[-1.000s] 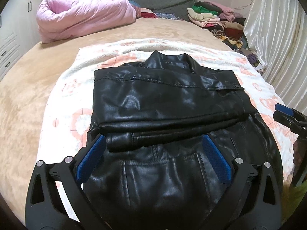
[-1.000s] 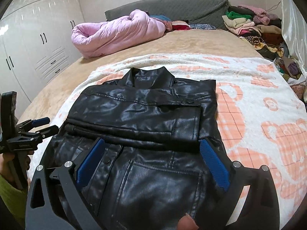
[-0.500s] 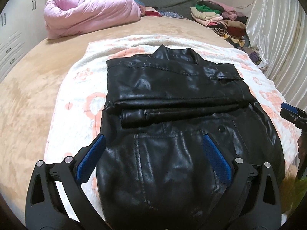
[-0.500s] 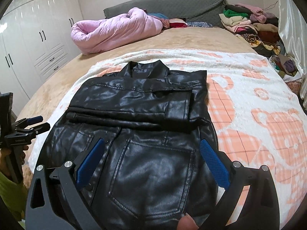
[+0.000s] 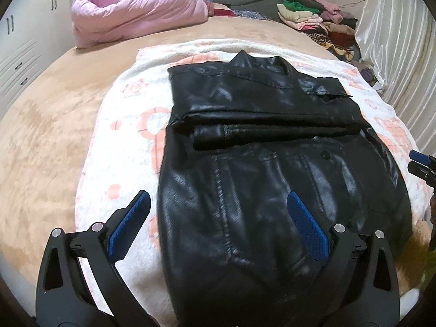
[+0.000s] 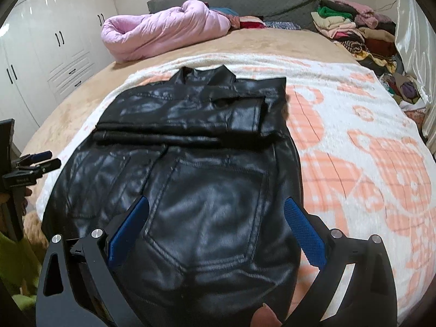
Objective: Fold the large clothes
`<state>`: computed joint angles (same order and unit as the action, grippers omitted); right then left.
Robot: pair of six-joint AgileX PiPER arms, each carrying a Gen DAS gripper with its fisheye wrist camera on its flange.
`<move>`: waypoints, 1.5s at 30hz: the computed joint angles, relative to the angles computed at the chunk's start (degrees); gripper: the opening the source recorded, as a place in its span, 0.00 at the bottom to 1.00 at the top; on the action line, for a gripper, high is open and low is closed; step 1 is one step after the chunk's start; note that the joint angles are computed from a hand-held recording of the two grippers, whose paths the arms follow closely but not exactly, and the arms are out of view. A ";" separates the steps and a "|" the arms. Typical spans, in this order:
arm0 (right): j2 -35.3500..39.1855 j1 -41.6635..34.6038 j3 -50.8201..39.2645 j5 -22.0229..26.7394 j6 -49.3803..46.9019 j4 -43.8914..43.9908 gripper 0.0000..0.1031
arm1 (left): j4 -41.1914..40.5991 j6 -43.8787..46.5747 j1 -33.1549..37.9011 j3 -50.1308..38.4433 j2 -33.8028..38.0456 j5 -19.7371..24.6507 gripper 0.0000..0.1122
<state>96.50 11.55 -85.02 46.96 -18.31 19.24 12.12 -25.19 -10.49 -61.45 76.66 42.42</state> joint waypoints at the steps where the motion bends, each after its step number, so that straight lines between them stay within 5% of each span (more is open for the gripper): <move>1: -0.49 -0.28 1.09 -0.02 -0.11 -0.34 0.96 | 0.17 -0.14 0.24 0.82 -0.50 0.10 0.84; 19: -5.55 -5.70 12.51 1.24 -5.22 1.56 0.96 | -8.05 7.34 5.91 12.99 -9.61 0.11 0.83; 26: -6.81 -7.16 15.33 3.65 -8.62 3.16 0.96 | -13.13 11.51 7.73 15.73 -12.26 1.26 0.61; 38: -5.55 -8.52 17.54 7.59 -10.64 2.22 0.95 | -23.91 19.39 9.00 20.64 -15.76 3.45 0.51; 43: -4.97 -11.03 17.62 7.66 -14.40 6.80 0.72 | -26.94 19.95 9.89 21.36 -13.81 2.28 0.50; 45: -4.82 -11.80 17.63 8.40 -15.66 8.36 0.55 | -25.95 18.70 8.87 21.03 -13.36 2.10 0.49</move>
